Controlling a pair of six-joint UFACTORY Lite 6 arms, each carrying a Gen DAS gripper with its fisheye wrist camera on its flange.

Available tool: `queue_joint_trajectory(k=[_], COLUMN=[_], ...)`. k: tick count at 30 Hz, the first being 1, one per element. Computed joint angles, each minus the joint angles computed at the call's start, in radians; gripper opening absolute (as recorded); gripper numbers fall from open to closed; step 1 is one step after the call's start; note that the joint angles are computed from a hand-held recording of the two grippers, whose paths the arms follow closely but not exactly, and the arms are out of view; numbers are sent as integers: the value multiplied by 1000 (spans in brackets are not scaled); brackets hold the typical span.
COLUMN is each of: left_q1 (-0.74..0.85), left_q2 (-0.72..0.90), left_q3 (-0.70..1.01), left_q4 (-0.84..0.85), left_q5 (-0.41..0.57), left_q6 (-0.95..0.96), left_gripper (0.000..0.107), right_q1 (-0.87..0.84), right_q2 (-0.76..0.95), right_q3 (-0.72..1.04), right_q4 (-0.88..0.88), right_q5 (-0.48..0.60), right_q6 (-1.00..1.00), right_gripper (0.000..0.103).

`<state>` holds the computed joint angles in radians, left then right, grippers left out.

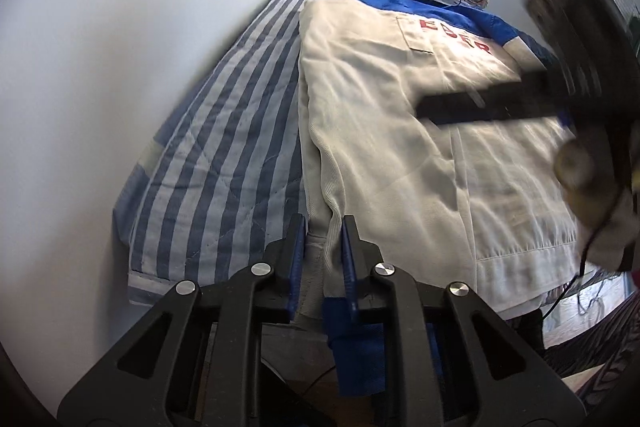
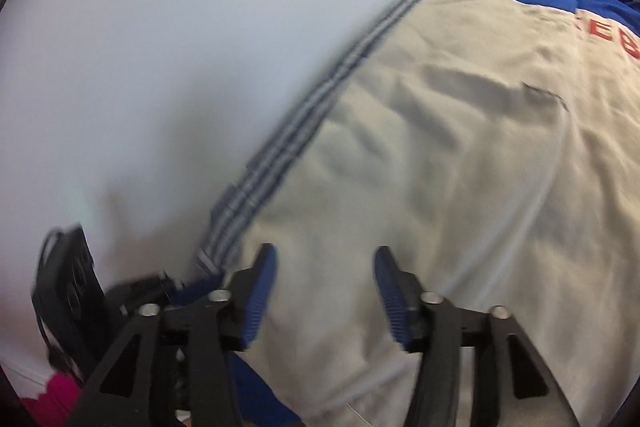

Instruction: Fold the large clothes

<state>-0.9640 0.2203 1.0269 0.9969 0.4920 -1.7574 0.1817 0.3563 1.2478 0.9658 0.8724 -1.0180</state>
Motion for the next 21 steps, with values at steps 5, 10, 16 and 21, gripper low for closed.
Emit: queue_joint_trajectory(k=[5,10,16,21], left_q1=[-12,-21,-7,6], left_q2=[-6,0,38,55], left_q3=[4,17,50,58], left_q4=[13,19,9,-11], left_q5=[16,24,12,19], left_q6=[-2,3,22,24], left_gripper=[16,15,15,30], right_q1=[142,263,341,258], right_q2=[194,362,510,487], right_q3=[273,497,663,579], right_q4=[-83,-304,-526,-324], right_q5=[-57,-115,-127,-129], right_q6=[246,503,733,575], right_gripper=[63,61,19,2])
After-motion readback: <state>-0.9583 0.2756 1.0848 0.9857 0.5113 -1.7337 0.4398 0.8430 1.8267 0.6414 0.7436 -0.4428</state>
